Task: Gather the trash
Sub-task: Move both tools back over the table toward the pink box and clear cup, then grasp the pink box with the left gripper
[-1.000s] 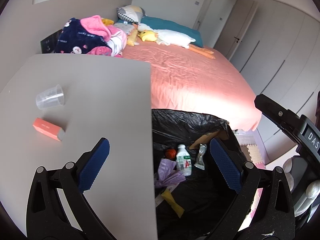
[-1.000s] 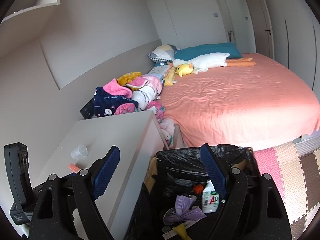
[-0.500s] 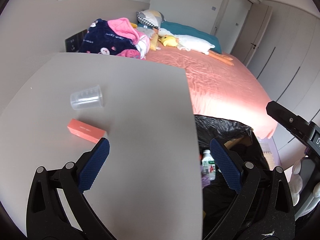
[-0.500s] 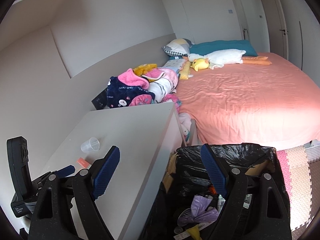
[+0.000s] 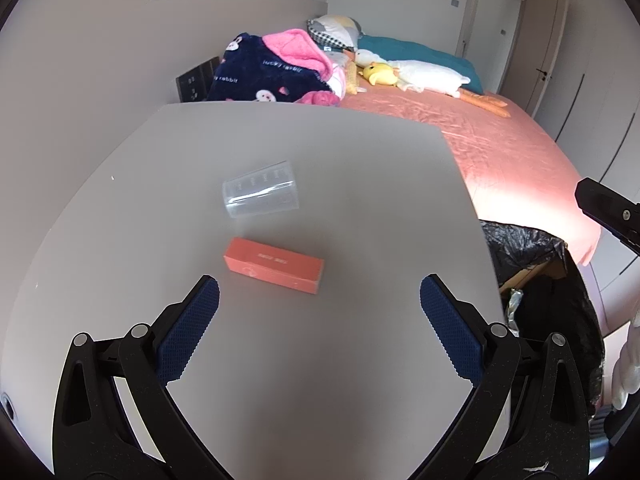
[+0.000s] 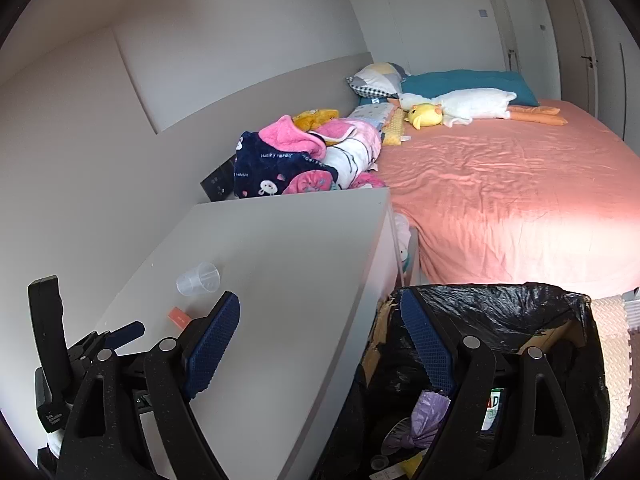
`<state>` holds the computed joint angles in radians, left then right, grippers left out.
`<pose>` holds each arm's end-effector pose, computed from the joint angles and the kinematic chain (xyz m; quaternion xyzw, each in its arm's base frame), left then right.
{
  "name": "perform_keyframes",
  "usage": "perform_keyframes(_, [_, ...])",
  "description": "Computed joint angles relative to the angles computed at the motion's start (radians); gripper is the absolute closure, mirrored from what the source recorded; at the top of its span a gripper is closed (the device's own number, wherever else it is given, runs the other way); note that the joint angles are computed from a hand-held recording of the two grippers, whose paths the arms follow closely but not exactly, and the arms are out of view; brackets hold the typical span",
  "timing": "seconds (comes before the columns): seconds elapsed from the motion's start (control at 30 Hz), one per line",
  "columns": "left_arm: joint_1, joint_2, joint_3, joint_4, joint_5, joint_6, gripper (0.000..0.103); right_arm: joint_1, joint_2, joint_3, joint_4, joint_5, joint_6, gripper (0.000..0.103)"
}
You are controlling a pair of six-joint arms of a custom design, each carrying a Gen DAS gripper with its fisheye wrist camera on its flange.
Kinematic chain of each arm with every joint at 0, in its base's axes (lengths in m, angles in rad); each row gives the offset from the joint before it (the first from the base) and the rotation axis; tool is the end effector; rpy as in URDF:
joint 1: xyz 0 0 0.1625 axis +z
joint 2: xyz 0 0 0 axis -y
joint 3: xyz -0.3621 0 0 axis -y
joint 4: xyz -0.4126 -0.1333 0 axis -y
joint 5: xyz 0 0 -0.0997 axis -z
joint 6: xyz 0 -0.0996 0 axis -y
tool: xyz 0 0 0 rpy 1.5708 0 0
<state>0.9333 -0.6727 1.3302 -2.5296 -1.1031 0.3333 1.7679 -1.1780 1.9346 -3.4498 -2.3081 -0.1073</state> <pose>-0.2921 -0.6938 0.0807 0.4180 0.8669 -0.1790 0.2043 0.1724 -0.5247 0.2717 -0.0698 -0.8097 0.5096 0.2825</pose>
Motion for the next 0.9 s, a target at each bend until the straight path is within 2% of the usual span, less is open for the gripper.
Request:
perform_keyframes(0.33, [0.02, 0.05, -0.058, 0.014, 0.052, 0.036, 0.006, -0.009, 0.038, -0.055, 0.06, 0.039, 0.008, 0.02])
perform_keyframes(0.5, [0.029, 0.075, -0.087, 0.025, 0.069, 0.061, 0.01, -0.016, 0.061, -0.086, 0.091, 0.055, 0.015, 0.02])
perform_keyframes(0.67, [0.038, 0.097, -0.118, 0.056, 0.078, 0.071, 0.019, -0.018, 0.093, -0.124, 0.117, 0.062, 0.01, 0.02])
perform_keyframes(0.9, [0.049, 0.104, -0.142, 0.08, 0.042, 0.077, 0.039, -0.018, 0.132, -0.17, 0.152, 0.07, 0.002, 0.02])
